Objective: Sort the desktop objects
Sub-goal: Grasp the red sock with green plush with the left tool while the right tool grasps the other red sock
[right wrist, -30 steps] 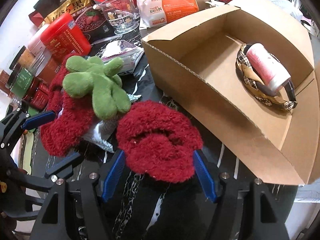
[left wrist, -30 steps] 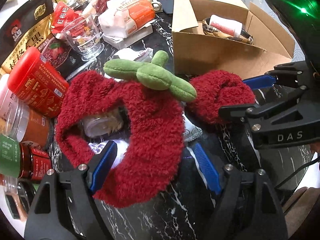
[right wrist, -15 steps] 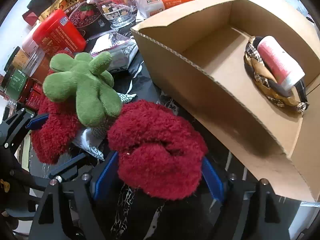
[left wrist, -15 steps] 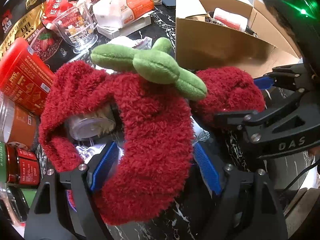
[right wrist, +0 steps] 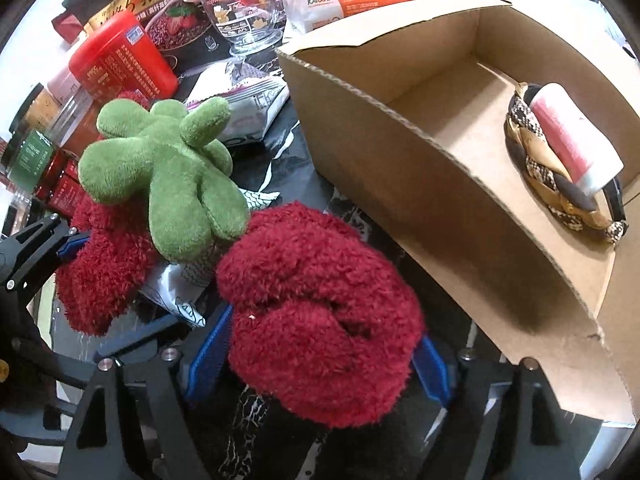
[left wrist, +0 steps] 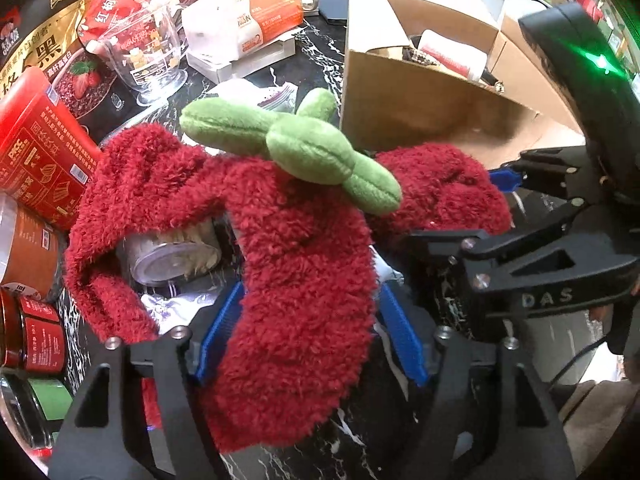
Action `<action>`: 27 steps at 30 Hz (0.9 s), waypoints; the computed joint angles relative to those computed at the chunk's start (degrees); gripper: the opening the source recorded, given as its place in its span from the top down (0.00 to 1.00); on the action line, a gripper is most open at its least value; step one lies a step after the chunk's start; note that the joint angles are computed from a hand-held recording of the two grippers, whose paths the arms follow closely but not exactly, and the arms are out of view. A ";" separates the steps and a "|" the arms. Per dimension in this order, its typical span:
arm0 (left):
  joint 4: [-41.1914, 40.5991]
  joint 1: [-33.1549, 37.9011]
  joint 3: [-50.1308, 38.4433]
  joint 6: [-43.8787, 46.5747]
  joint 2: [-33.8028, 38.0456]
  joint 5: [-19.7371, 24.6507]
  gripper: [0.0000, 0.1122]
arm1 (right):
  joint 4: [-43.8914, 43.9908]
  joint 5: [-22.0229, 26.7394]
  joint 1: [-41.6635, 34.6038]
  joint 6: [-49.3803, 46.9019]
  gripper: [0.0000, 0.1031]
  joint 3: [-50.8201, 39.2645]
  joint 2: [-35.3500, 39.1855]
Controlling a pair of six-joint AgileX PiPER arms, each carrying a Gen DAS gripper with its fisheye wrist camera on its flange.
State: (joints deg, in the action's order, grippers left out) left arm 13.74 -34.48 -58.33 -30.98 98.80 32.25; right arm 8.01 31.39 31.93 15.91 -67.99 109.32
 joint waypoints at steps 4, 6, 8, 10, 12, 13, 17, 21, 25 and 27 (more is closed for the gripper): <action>1.46 -0.76 -0.37 -1.13 -1.69 1.36 0.47 | 3.53 -0.16 -1.00 -3.22 0.35 0.91 -0.78; 2.63 -1.50 -1.31 -1.61 -1.90 2.91 0.55 | 4.52 -0.02 -1.23 -3.79 0.40 1.08 -0.96; 3.16 -1.96 -2.05 -1.57 -1.76 4.12 0.64 | 4.90 0.49 -1.29 -3.61 0.44 0.65 -0.89; 3.01 -1.69 -1.85 -1.36 -1.88 3.94 0.76 | 5.18 0.74 -1.19 -3.92 0.49 0.70 -0.96; 1.03 -0.92 -1.70 0.52 -2.12 3.68 0.82 | 5.40 1.50 -0.91 -3.63 0.53 -0.19 -0.62; -0.01 -0.39 -1.94 1.77 -2.06 3.86 0.83 | 5.65 1.51 -0.94 -3.77 0.54 0.40 -1.16; -0.07 -0.35 -2.09 1.57 -2.91 4.56 0.86 | 4.43 1.30 -0.25 -2.12 0.55 1.26 -2.40; 1.28 -0.86 -3.55 0.08 -4.32 6.81 0.87 | 3.90 1.41 -0.02 -0.91 0.56 1.97 -4.03; -2.16 0.56 -4.65 1.48 -6.97 8.37 0.88 | 4.26 1.12 0.11 -1.02 0.56 4.42 -7.43; -0.02 -0.06 -5.64 -0.88 -8.33 10.16 0.88 | 4.04 0.94 0.29 -0.85 0.56 5.25 -8.97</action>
